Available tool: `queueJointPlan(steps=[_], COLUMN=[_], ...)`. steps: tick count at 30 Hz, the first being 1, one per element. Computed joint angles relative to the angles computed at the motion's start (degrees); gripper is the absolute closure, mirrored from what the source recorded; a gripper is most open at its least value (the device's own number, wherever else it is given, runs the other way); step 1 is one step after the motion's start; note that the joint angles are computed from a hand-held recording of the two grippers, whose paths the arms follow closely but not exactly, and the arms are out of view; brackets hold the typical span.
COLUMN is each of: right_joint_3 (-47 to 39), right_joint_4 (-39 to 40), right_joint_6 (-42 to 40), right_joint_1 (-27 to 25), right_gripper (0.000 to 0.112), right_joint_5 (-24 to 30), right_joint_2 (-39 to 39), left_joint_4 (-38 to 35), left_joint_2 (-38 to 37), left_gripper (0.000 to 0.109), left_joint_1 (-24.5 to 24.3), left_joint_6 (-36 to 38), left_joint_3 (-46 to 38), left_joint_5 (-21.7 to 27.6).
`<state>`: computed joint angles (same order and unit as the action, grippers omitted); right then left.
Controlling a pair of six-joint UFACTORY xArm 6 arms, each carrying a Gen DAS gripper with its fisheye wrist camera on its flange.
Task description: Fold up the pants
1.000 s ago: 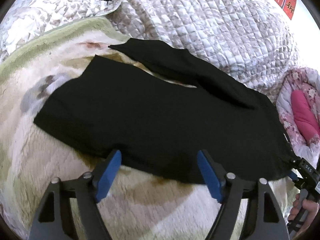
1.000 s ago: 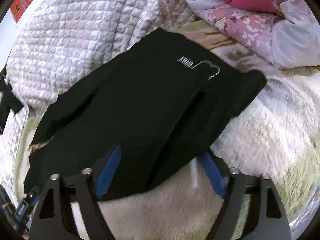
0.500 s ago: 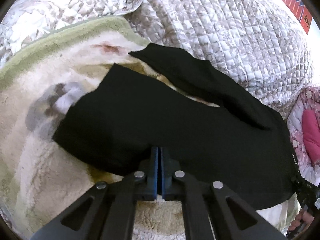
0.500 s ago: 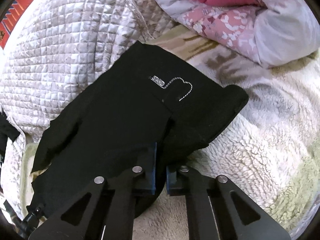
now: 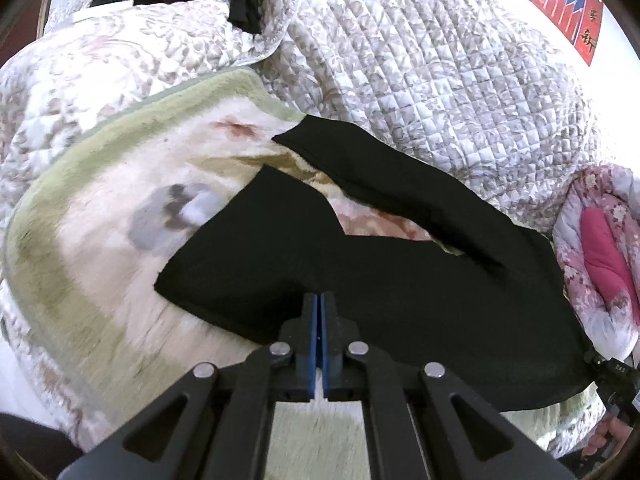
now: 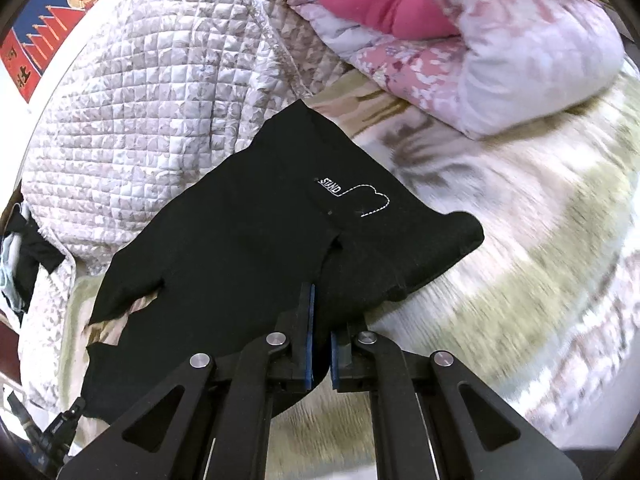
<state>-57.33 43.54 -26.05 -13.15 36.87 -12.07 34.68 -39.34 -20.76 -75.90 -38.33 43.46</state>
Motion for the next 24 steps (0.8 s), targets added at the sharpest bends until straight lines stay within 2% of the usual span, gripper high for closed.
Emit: queueJointPlan(steps=[4,8,10,12,13,14,18,19,20,21,22,24], right_joint_3=[3.02,2.40,2.34,2.98,2.95,2.64,1.05,0.97,0.92,0.77,0.62,0.30], right_joint_4=[-2.14,-3.13,-2.02,-1.24,0.16,1.40,2.10,2.19,2.52,3.40,3.55,3.96], right_joint_6=[1.28,2.66,2.41,2.26,1.33,0.72,1.71,1.96,2.03,1.67,1.62,1.52], right_joint_1=[-1.49,-2.35,-2.78,-3.18,-3.61,-4.00,-4.51,-4.41,-4.41,-4.51,-4.53,-4.94], right_gripper=[0.108,0.105,0.085,0.075,0.070,0.068,0.068,0.068,0.068,0.068,0.068,0.068], right_joint_5=[1.21,4.04,3.93,2.36,2.52,2.99,3.85,3.64,3.43,3.21,3.07,3.47], right_joint_2=[-1.62,0.43,0.33,-0.36,-0.44,-0.26,1.19,1.28,1.36,1.53,1.62,1.74], left_joint_4=[-0.66,-4.86,-2.59,-3.40,-3.69,-4.07,-10.40,-10.52,-9.90,-8.78,-7.58,-3.32], left_joint_2=[-1.88,-2.53,-3.37,-5.30,-5.63,-5.74,-4.07,-3.03,-2.37,-1.72,-1.87,-4.82], left_gripper=[0.106,0.105,0.104,0.093,0.079,0.072,0.072,0.077,0.088,0.092,0.094,0.091], left_joint_1=[-2.41,-0.60,-0.05,2.53,3.71,5.08,10.46,10.87,10.86,10.31,9.64,8.26], left_joint_6=[-0.16,2.04,0.24,0.03,-0.40,-0.66,2.34,2.42,2.23,1.66,0.60,-3.17], left_joint_3=[2.18,4.42,4.40,5.87,6.24,6.60,7.51,6.85,6.34,5.36,4.84,5.36], left_joint_5=[2.39,-0.52,0.35,-2.12,-2.98,-3.86,-8.93,-8.11,-7.39,-5.10,-3.05,0.58])
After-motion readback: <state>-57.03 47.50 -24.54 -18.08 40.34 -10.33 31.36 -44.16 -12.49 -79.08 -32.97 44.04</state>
